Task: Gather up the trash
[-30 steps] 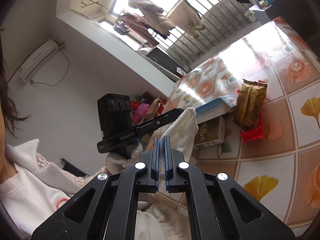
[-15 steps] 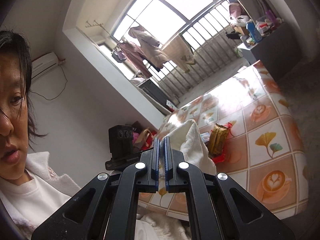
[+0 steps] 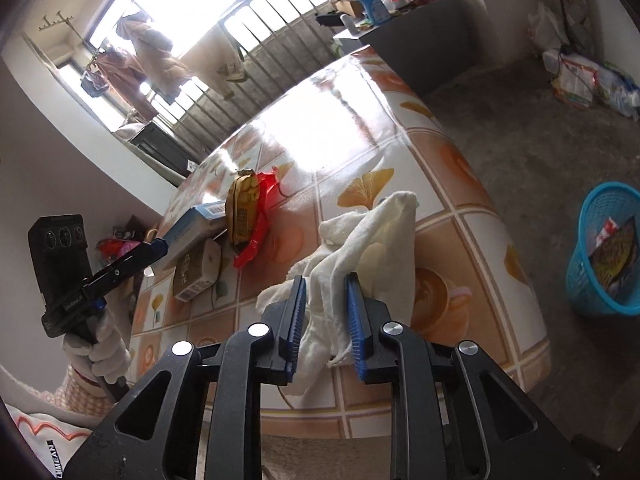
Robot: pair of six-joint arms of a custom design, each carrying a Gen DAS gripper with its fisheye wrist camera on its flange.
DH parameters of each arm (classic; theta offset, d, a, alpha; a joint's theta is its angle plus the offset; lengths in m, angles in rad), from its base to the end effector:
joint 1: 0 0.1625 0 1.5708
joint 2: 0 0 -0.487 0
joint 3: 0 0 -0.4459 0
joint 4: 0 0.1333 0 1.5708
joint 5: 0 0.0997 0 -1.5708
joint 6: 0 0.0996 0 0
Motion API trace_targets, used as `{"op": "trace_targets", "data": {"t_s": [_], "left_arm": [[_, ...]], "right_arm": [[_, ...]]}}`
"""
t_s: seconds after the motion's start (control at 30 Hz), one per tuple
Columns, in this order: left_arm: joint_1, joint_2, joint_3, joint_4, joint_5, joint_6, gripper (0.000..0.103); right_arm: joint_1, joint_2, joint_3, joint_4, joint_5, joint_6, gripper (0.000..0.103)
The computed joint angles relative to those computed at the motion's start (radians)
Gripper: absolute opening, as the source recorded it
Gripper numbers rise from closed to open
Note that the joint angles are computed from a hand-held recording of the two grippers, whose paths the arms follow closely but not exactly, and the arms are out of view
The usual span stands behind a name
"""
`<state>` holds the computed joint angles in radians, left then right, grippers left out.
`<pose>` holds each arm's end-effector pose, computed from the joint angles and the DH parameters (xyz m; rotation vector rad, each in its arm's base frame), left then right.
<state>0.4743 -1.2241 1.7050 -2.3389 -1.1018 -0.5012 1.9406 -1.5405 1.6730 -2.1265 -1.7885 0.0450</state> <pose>-0.5249 -0.4699 0.3573 0.7580 2.8141 -0.7924 0.3166 -0.5075 0.5426 0.4073 -2.9127 0.6842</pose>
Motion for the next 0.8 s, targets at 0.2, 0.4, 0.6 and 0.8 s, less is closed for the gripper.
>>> {"op": "trace_targets", "data": {"t_s": [0.2,0.4,0.6,0.8], "left_arm": [[0.006,0.012,-0.012,0.009,-0.007,-0.004,0.026],[0.003,0.027,-0.03,0.0,0.021,0.008,0.026],[0.003,0.073,-0.091,0.029,0.076,0.051,0.026],[0.003,0.138,-0.168,0.106,0.139,0.097,0.035]], "right_arm": [[0.067,0.027,-0.002,-0.013,-0.155,-0.093,0.055],[0.107,0.061,0.024,-0.032,-0.364,-0.151,0.052],[0.11,0.067,0.031,-0.065,-0.4,-0.162,0.026],[0.093,0.08,0.015,-0.089,-0.35,-0.11,0.016]]}}
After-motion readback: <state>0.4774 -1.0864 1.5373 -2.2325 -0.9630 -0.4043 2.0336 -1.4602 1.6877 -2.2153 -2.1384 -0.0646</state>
